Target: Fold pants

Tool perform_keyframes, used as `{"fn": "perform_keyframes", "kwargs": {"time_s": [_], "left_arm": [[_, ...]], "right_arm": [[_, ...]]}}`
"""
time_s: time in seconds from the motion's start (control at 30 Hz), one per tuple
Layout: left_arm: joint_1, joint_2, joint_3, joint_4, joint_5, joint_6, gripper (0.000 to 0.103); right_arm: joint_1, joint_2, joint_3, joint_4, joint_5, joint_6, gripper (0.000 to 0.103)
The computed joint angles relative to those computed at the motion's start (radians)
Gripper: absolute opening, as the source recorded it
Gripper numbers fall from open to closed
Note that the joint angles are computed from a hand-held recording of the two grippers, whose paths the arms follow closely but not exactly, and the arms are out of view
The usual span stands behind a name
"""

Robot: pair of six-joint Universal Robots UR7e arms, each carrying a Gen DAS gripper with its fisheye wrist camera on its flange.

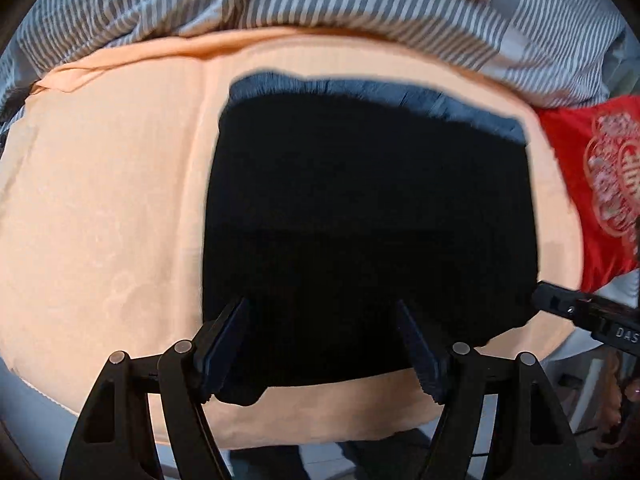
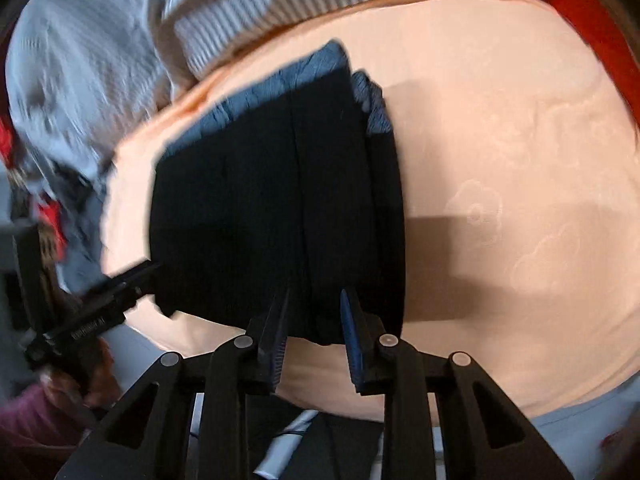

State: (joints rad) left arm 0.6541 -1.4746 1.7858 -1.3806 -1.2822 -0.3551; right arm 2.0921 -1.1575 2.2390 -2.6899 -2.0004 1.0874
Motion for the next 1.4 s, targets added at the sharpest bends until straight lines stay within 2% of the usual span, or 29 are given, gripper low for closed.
{"fn": "perform_keyframes", "kwargs": {"time_s": [0.23, 0.33, 0.43, 0.47, 0.5, 0.53, 0.57, 0.6, 0.93, 1.03, 1.17, 1.4], "left_arm": [[-0.035, -0.020, 0.043, -0.009, 0.047, 0.053, 0.075], [-0.057, -0.019, 0.021, 0.039, 0.073, 0.034, 0.075], [-0.101, -0.032, -0.001, 0.119, 0.134, -0.015, 0.075], [-0.111, -0.037, -0.006, 0.135, 0.143, -0.023, 0.077], [-0.125, -0.044, -0.016, 0.157, 0.151, -0.036, 0.087], [-0.135, -0.050, -0.022, 0.169, 0.153, -0.046, 0.093], [-0.143, -0.056, -0.029, 0.178, 0.153, -0.053, 0.099], [-0.152, -0.062, -0.034, 0.184, 0.152, -0.058, 0.099], [-0.188, -0.090, -0.091, 0.275, 0.122, -0.135, 0.102], [-0.179, -0.093, -0.106, 0.276, 0.117, -0.136, 0.102], [-0.187, -0.094, -0.124, 0.291, 0.124, -0.140, 0.102], [-0.197, -0.091, -0.156, 0.317, 0.125, -0.132, 0.102]], "right_arm": [[-0.002, 0.038, 0.013, -0.018, -0.037, 0.013, 0.026], [0.028, 0.030, -0.001, 0.035, -0.064, 0.087, 0.027], [0.070, 0.018, -0.029, 0.128, -0.075, 0.185, 0.033], [0.085, 0.019, -0.045, 0.163, -0.079, 0.208, 0.039], [0.100, 0.023, -0.065, 0.199, -0.089, 0.227, 0.050], [0.117, 0.030, -0.089, 0.242, -0.106, 0.250, 0.057], [0.137, 0.040, -0.120, 0.299, -0.126, 0.279, 0.071], [0.150, 0.046, -0.143, 0.340, -0.139, 0.299, 0.075], [0.221, 0.111, -0.298, 0.548, -0.177, 0.397, 0.081], [0.235, 0.121, -0.324, 0.583, -0.181, 0.426, 0.086], [0.252, 0.138, -0.369, 0.654, -0.192, 0.455, 0.103], [0.272, 0.160, -0.432, 0.723, -0.202, 0.468, 0.103]]}}
